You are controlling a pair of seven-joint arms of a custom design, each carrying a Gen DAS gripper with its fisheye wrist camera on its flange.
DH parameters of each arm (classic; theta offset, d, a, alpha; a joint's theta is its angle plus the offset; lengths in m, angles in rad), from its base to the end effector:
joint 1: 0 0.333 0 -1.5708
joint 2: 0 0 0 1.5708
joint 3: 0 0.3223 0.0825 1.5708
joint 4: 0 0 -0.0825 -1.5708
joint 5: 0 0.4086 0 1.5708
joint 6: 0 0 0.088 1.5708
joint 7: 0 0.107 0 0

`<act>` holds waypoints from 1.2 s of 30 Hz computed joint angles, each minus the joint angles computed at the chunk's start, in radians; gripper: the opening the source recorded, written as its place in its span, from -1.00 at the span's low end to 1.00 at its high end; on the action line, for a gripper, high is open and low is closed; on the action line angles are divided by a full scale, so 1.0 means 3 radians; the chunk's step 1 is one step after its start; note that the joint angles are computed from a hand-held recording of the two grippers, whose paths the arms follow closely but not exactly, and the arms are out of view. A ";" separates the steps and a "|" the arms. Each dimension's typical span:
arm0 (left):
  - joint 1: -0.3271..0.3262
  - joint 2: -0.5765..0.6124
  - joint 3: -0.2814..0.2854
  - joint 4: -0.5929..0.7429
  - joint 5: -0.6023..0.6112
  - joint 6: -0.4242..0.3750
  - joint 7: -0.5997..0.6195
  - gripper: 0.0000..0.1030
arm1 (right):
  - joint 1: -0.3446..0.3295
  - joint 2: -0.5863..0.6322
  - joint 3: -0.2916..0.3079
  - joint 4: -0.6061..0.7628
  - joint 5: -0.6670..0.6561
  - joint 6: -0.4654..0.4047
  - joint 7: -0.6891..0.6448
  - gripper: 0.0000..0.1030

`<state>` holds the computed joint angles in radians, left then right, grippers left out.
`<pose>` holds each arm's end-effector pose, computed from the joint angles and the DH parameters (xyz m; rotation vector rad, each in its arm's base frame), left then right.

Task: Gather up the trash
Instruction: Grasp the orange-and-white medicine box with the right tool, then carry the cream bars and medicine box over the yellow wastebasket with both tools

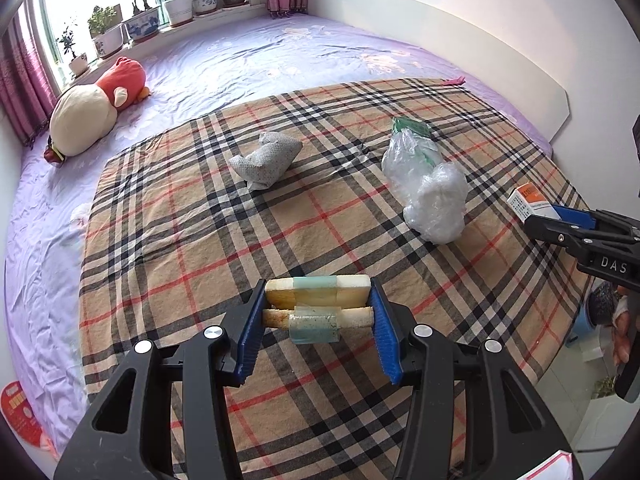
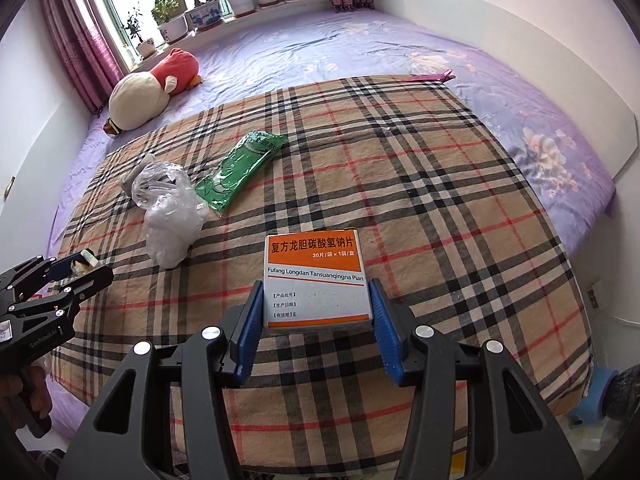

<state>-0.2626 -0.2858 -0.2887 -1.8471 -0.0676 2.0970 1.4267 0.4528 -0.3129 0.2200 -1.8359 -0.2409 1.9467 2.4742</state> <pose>0.4382 -0.3008 0.6975 -1.5629 2.3562 -0.6778 0.3968 0.3208 0.7042 -1.7228 2.0757 -0.4227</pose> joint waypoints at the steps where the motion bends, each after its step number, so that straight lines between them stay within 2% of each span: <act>1: 0.0000 -0.0013 0.0002 -0.0014 -0.0005 -0.0002 -0.0009 -0.06 | 0.0003 0.0010 0.0001 0.0011 0.0006 0.0000 -0.0004 0.01; 14: 0.0032 -0.0209 0.0011 -0.0210 -0.0056 -0.0004 -0.0024 -0.06 | 0.0023 0.0075 0.0007 0.0096 0.0023 0.0021 -0.0041 0.01; 19: 0.0056 -0.0260 0.0013 -0.0248 -0.0040 -0.0020 -0.0044 -0.06 | 0.0080 0.0346 0.0000 0.0324 0.0057 0.0097 -0.0321 0.01; 25: 0.0104 -0.0337 0.0022 -0.0298 -0.0008 -0.0072 -0.0089 -0.06 | 0.0222 0.0580 -0.0031 0.0501 0.0427 0.0519 -0.0803 0.01; 36: 0.0066 -0.0289 -0.0031 -0.0239 -0.0018 -0.0060 -0.0126 -0.06 | 0.0183 0.0127 -0.0050 0.0052 0.0532 0.0507 -0.0570 0.01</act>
<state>-0.2429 -0.3726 -0.2979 -1.9188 -0.0731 2.0791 1.3890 0.5075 -0.2747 0.2051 -1.8202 -0.0811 2.0989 2.3033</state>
